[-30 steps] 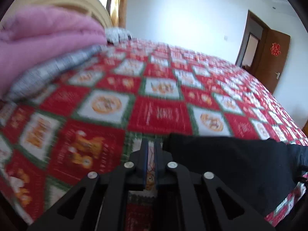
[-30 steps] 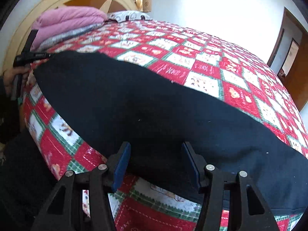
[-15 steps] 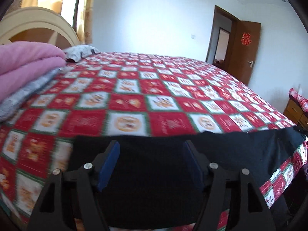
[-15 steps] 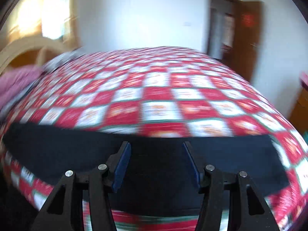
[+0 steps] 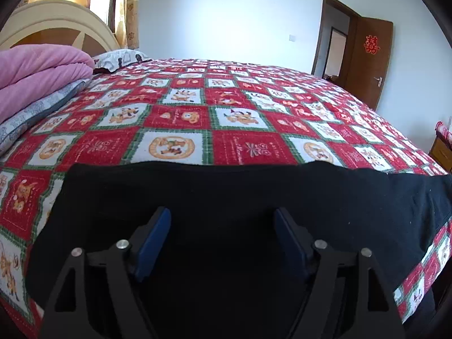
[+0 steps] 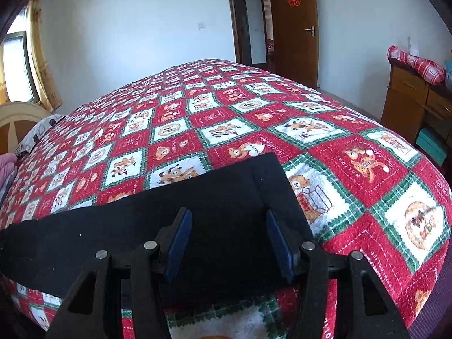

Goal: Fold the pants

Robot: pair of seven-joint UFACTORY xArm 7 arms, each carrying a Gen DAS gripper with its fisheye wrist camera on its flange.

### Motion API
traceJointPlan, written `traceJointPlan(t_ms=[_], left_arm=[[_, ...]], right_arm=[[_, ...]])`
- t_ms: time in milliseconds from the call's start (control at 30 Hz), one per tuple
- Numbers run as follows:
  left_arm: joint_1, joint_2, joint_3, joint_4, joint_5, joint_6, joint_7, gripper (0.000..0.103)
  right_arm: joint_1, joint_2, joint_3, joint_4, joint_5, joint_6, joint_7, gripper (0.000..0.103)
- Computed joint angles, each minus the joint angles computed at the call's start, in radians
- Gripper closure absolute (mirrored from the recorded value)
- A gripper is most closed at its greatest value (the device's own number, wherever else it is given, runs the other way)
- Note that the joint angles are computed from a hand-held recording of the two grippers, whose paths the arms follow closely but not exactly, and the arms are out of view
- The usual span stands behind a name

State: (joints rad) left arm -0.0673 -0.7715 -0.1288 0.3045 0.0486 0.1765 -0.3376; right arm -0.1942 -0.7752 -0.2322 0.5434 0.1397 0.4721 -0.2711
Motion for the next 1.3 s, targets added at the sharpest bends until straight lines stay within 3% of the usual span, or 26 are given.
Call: traceJointPlan(t_ms=[67,133,200,333,367,433,500,667,767,833,1100,1167,1300], left_arm=[[-0.005,-0.006,0.007,0.002,-0.007,0.01,-0.004,0.025],[0.034,-0.032,-0.04,0.014,-0.006,0.055,-0.055,0.025],[0.036,-0.078,-0.061,0.003,-0.013,0.036,-0.109,0.024],[0.026,-0.082,-0.099,0.016,0.007,0.012,-0.159,0.024],[0.017,-0.067,-0.108,0.024,0.016,0.016,-0.16,0.024],[0.039,-0.065,-0.151,0.027,0.041,0.028,-0.186,0.024],[0.02,-0.067,-0.142,0.01,0.049,0.008,-0.197,0.024],[0.012,-0.072,-0.134,-0.016,0.074,-0.005,-0.195,0.024],[0.009,-0.049,-0.117,-0.028,0.059,-0.018,-0.217,0.024],[0.03,-0.057,-0.148,-0.036,0.071,-0.031,-0.234,0.023],[0.076,-0.059,-0.214,-0.053,0.114,-0.08,-0.286,0.012],[0.082,-0.06,-0.222,-0.055,0.12,-0.086,-0.294,0.011],[0.087,-0.057,-0.226,-0.058,0.129,-0.099,-0.3,0.009]], right_arm=[[-0.026,-0.007,0.032,0.007,-0.012,0.018,0.034,0.046],[-0.053,-0.045,0.085,-0.009,-0.04,0.004,0.079,0.046],[-0.004,-0.097,0.101,-0.024,-0.042,-0.006,0.08,0.046],[0.286,-0.091,0.032,0.024,0.083,0.076,-0.005,0.047],[0.38,-0.05,0.013,0.051,0.145,0.095,-0.026,0.047],[0.483,0.025,0.008,0.095,0.23,0.111,-0.059,0.047],[0.628,0.144,-0.018,0.175,0.359,0.148,-0.133,0.047],[0.797,0.443,-0.031,0.397,0.611,0.299,-0.233,0.047],[0.813,0.601,-0.02,0.539,0.721,0.406,-0.234,0.047],[0.8,0.686,0.0,0.618,0.759,0.456,-0.203,0.047],[0.683,0.987,0.096,0.904,0.842,0.73,-0.1,0.048],[0.651,1.02,0.128,0.938,0.877,0.779,-0.109,0.053],[0.617,1.065,0.189,0.993,0.85,0.826,-0.097,0.075]])
